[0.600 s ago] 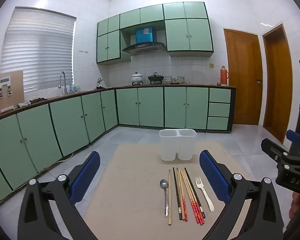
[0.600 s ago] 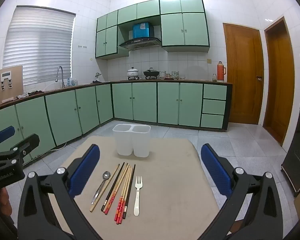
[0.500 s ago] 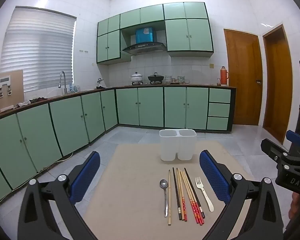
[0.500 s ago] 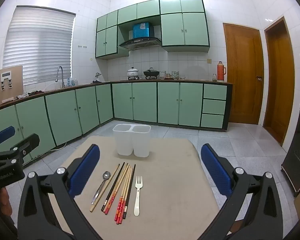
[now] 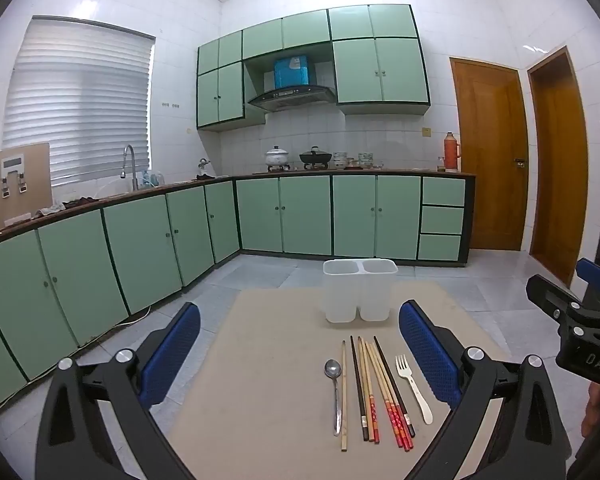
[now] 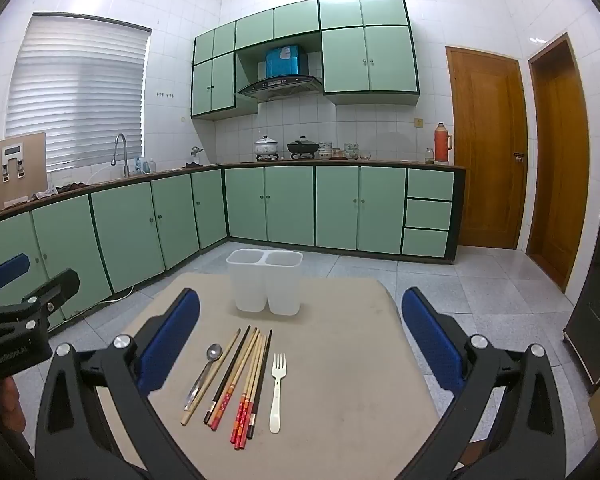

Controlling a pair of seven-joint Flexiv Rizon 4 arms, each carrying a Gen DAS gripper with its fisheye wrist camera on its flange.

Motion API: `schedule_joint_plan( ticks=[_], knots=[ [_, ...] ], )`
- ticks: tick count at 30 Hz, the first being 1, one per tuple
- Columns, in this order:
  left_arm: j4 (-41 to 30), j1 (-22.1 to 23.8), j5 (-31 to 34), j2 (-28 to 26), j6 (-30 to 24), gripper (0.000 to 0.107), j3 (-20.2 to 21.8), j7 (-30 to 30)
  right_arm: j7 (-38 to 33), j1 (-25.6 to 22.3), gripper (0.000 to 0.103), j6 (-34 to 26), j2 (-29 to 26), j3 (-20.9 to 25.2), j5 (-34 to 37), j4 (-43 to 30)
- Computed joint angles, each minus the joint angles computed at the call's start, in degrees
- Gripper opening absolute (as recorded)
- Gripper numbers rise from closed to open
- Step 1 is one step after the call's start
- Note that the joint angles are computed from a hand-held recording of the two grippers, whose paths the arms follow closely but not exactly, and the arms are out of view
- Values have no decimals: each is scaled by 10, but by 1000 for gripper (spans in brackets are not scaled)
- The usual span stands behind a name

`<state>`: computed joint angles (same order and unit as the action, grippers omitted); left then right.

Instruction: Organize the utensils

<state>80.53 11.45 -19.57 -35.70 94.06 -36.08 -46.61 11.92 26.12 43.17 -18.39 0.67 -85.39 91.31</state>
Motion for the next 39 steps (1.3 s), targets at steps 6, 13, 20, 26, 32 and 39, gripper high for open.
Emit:
schedule_joint_plan(
  ticks=[6, 13, 20, 26, 32, 39],
  knots=[
    [0, 2, 2, -2, 1, 97, -3, 1, 1, 0, 98, 1, 0, 0, 0, 0],
    [2, 2, 3, 0, 3, 97, -3, 0, 2, -1, 98, 1, 0, 0, -1, 0],
    [-5, -5, 5, -5, 1, 97, 3, -3, 3, -1, 98, 2, 0, 0, -2, 1],
    [6, 4, 9, 0, 7, 97, -6, -4, 1, -1, 98, 1, 2, 1, -1, 2],
    [1, -1, 11, 0, 5, 97, 1, -9, 2, -1, 98, 1, 1, 1, -1, 2],
    [2, 1, 12, -1, 6, 97, -1, -9, 3, -1, 98, 1, 1, 1, 0, 2]
  ],
)
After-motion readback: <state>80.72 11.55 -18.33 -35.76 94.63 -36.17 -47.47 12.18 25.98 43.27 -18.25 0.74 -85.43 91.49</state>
